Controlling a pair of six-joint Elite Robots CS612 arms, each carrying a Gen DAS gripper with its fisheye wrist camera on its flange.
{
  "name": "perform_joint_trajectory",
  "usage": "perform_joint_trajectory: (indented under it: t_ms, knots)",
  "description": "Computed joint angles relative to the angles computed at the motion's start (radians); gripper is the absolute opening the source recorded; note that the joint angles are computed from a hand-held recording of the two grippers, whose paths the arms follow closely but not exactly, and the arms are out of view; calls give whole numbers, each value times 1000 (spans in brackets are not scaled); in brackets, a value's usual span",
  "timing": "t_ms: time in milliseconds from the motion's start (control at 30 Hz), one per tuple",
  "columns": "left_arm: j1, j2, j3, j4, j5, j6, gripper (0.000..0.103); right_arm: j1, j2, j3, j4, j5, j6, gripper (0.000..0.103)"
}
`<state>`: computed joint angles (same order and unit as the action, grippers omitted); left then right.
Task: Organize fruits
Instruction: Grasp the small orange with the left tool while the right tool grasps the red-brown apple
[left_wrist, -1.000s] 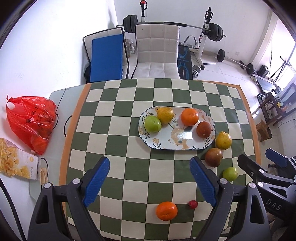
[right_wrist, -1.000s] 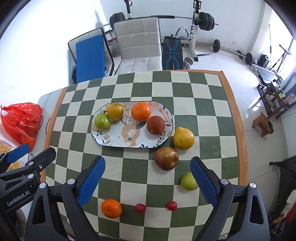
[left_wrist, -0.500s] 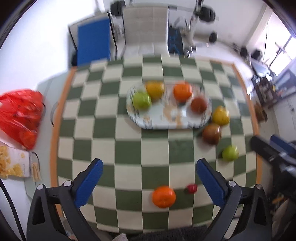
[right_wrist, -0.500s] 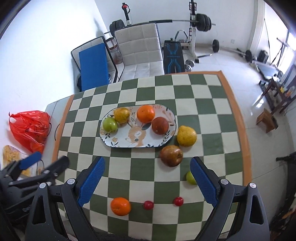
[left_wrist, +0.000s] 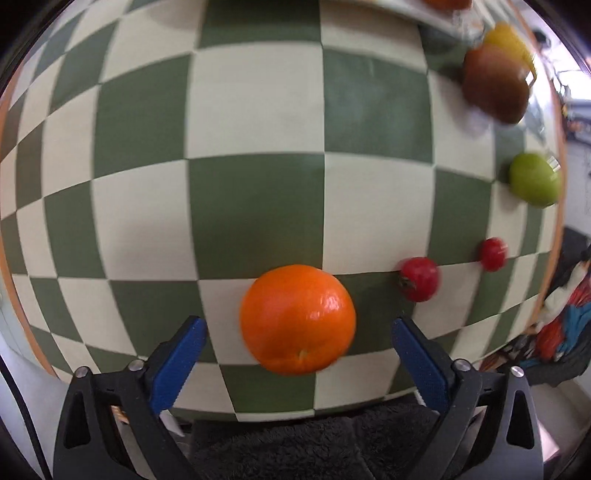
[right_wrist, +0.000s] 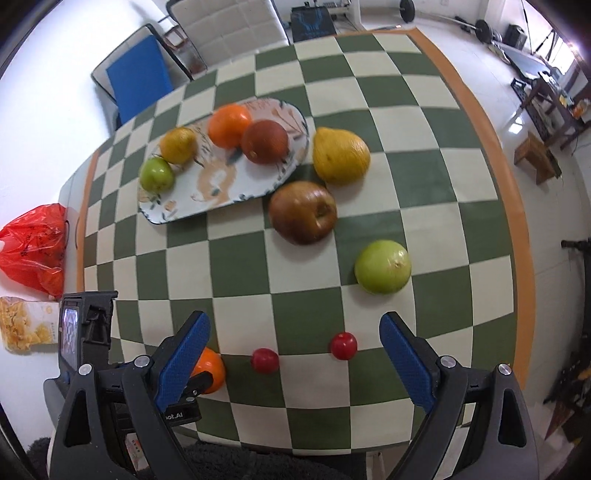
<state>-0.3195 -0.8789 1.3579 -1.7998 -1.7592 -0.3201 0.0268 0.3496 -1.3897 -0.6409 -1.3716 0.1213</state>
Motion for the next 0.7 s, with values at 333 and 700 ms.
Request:
perform_joint_trajectory:
  t_ms: [333,700]
  knots:
    - [2,-3,-3,-74,82,-35,62,-3,6,83,-83,2,20,95]
    - [27,8,-14,-101,59,-112,63,-9,-14,295,-182,86,127,74]
